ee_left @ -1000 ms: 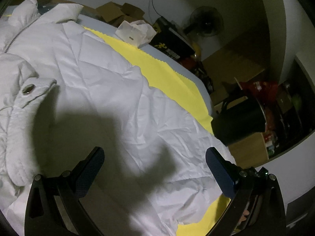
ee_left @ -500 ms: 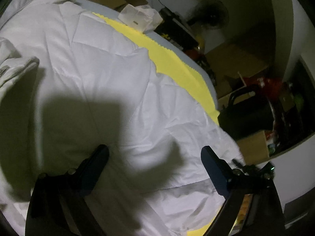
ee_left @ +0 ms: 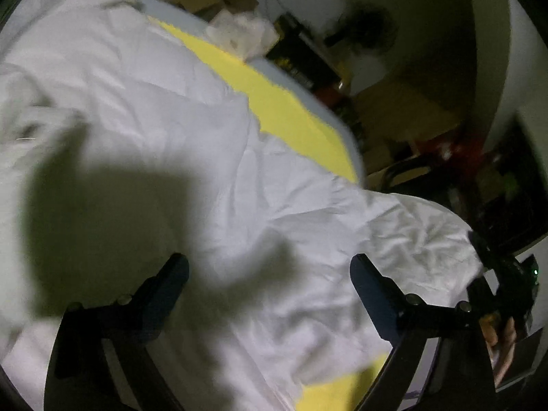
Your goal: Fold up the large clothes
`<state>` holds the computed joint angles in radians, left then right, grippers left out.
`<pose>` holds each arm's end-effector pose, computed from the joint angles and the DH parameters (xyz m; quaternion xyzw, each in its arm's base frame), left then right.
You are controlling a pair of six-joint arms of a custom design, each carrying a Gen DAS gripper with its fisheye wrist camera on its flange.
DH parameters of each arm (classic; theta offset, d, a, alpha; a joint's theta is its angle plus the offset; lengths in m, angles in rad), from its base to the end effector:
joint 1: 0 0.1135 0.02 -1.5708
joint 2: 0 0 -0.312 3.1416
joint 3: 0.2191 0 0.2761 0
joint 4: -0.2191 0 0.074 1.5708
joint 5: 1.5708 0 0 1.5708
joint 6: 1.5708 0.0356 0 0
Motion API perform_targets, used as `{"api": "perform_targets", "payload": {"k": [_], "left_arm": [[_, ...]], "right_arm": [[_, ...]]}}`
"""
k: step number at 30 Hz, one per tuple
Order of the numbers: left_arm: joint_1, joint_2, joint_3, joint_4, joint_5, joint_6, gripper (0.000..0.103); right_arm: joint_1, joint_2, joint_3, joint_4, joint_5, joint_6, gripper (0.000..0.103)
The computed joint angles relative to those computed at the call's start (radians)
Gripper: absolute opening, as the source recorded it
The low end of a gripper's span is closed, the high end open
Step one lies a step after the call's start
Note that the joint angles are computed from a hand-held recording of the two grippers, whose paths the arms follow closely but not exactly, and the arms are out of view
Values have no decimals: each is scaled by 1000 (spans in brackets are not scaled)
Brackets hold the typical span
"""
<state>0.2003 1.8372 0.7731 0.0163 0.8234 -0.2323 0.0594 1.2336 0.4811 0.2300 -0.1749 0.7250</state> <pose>0.3330 0.0410 0.1229 -0.0889 0.8869 -0.3903 0.2307 0.2482 0.0210 0.2131 0.2404 0.8294 0.2604 0.4318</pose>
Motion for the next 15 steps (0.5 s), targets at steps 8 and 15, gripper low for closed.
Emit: {"api": "perform_targets", "payload": {"k": [8,15], "left_arm": [[666,-314,14,-692,273,650,100],[1248,-18,330,-1150,313,1242,100]], "right_arm": [[646,88,353,-253,515,-46,8],[962,637,809,-319,476,0,8]]}}
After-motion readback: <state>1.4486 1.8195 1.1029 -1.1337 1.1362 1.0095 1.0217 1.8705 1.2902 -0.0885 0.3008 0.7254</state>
